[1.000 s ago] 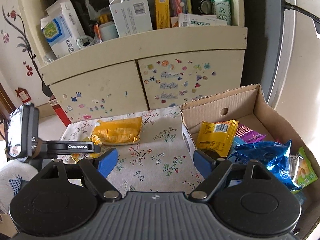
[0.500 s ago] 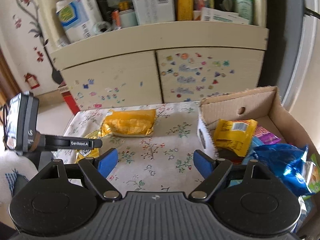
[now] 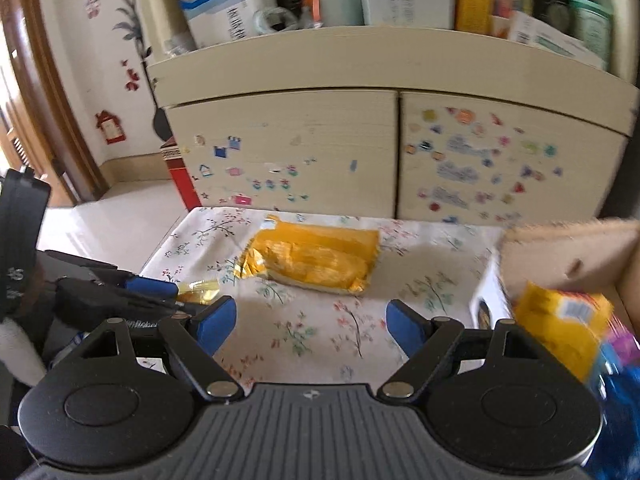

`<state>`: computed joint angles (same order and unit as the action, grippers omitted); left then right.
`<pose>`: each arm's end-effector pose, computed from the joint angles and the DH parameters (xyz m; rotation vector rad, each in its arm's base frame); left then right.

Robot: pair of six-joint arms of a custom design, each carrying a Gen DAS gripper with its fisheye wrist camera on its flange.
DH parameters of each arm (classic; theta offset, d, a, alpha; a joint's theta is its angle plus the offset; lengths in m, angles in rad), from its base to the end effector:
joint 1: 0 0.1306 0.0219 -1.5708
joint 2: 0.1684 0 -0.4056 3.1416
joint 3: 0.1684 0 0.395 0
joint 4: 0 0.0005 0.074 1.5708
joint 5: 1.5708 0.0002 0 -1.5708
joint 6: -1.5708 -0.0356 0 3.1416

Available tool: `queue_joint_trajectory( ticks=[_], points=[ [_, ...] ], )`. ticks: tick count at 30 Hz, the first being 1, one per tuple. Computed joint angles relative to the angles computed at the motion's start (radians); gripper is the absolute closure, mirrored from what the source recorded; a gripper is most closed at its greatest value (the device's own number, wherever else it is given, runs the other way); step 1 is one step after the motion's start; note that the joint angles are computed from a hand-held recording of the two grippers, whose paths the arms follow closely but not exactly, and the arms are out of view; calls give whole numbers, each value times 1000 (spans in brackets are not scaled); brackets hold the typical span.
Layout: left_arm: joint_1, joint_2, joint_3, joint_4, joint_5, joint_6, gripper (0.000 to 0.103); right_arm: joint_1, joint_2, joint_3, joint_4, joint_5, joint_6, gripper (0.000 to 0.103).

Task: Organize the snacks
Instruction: 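Grasp large yellow bread packet with right tool while left tool regrasps waffle packet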

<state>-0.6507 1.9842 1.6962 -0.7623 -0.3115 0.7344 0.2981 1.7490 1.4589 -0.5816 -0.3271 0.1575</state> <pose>0.5450 -0.4018 0.2636 -0.2128 2.5383 -0.1252 0.5773 0.1888 0.3165 -0.6908 2.3332 0.4620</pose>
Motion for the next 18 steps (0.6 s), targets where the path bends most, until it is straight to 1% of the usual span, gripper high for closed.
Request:
queue_joint_trajectory(
  ticks=[2,6,8,10,11,12,15,16,18],
  points=[
    [0,0,-1,1,0,1,47,4,28,26,-3,-11,24,16],
    [2,2,2,-3,1,5,45,4,90,90,-18,-29,33,16],
    [3,4,3,-9,2,13,41,6,123,126,-25,-37,40,16],
    [4,10,7,-23,-2,24,32,8,154,157,-23,-46,40,15],
    [6,16,12,-38,8,38,32,9,173,180,-26,-52,34,15],
    [5,15,8,-32,-1,39,32,10,189,197,-22,-57,25,14],
    [1,22,20,-49,-9,30,31,16,229,234,16,-68,-22,13],
    [0,23,21,-49,-10,28,30,17,243,247,25,-72,-47,12],
    [-1,27,28,-54,-9,20,27,18,267,276,16,-78,-81,12]
  ],
)
